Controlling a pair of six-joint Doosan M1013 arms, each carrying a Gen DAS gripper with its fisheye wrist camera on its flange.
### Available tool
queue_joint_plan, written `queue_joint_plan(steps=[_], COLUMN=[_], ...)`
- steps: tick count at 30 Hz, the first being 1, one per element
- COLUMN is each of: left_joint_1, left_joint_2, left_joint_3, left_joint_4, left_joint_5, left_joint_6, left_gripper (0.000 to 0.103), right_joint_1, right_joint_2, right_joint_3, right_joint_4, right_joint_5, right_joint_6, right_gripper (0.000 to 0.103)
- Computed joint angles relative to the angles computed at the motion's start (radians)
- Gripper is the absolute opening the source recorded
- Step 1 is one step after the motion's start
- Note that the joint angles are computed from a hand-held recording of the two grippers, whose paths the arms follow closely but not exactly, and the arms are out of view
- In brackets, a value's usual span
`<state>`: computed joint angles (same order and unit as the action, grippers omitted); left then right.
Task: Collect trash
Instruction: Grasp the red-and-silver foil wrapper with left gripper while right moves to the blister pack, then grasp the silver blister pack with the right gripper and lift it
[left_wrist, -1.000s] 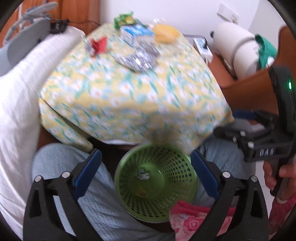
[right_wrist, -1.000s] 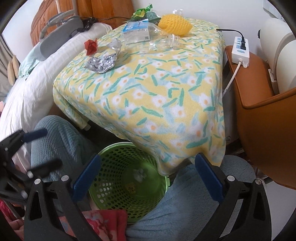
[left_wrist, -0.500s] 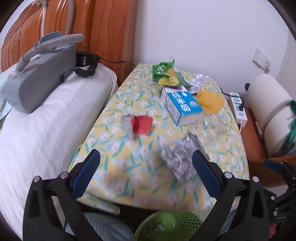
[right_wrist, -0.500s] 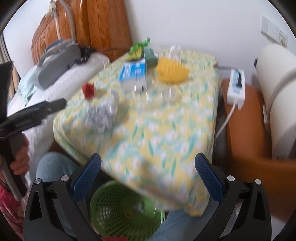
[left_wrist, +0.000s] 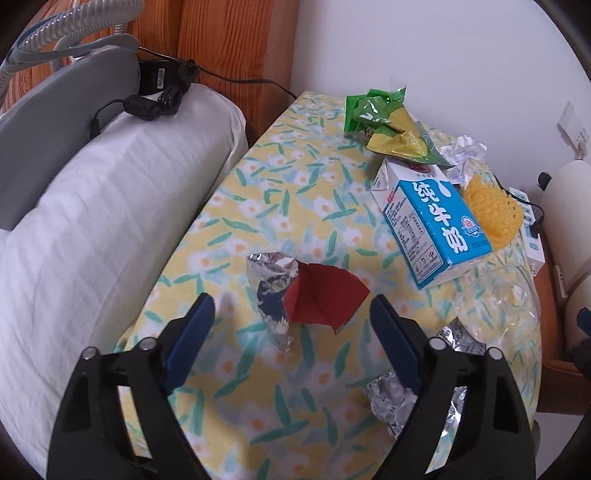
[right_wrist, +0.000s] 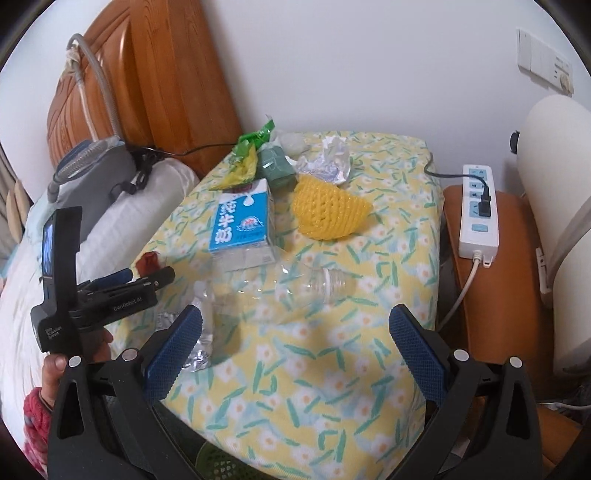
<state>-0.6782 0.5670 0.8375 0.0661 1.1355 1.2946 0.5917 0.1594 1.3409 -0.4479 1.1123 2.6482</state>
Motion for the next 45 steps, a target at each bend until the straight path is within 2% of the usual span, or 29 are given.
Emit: queue_joint_plan(steps=[2,4,8,10,12,16,21,24,27,33,41,42,44,45], left_joint_1=[0.001,0.005,0.002,0.001,0.004,0.005,0.010,0.012,0.014,0.024,0.034,0.035,0.037,0.037], left_joint_2=[0.006,0.018,0.020,0.019,0.021,0.002,-0.039,-0.073,-0.114,-0.176,-0.223,-0.228,-0.236,-0.240], left_joint_3=[-0.007,-0.022,-0.022,-0.020,-0.025,0.001,0.052,0.093,0.142,0.216,0.277,0.284,0.296,0.301], left_joint_4=[-0.009,-0.029,-0.015,-0.009,-0.019,-0.011,-0.009,-0.002,0.012,0.008,-0.006,-0.007,-0.016,-0.018], left_joint_5=[0.005,0.019,0.004,-0.003,-0.007,-0.041,-0.091,-0.114,-0.135,-0.153,-0.165,-0.168,-0.174,-0.176], left_joint_6=[0.005,0.010,0.014,0.015,0.021,0.023,0.037,0.031,0.019,0.006,-0.005,-0.004,0.002,0.001], left_gripper=[0.071,0.057,0.048,0.039,0.035,0.035,0.034,0.034,0.034,0.034,0.035,0.034,0.034,0.034], right_joint_1=[-0.003,-0.005,-0.002,0.001,0.005,0.018,0.033,0.033,0.043,0.071,0.100,0.102,0.098,0.095], right_joint_2=[0.004,0.003,0.000,-0.002,-0.001,0.010,0.041,0.059,0.076,0.117,0.182,0.184,0.189,0.188], right_joint_3=[0.001,0.007,0.015,0.019,0.021,0.015,-0.009,-0.022,-0.036,-0.074,-0.141,-0.143,-0.149,-0.147], right_joint_4=[0.006,0.016,0.021,0.030,0.054,0.097,0.112,0.143,0.136,0.074,-0.047,-0.054,-0.035,-0.020], right_joint_5=[0.008,0.005,0.006,-0.004,-0.024,-0.068,-0.087,-0.100,-0.104,-0.064,0.063,0.071,0.079,0.073], right_joint_6=[-0.001,0.002,0.005,0.000,-0.022,-0.084,-0.109,-0.123,-0.125,-0.145,-0.168,-0.170,-0.187,-0.192], right_gripper=[0.100,0.100,0.100,0.100,0.100,0.100,0.100,0.094,0.094,0.097,0.096,0.094,0.077,0.074])
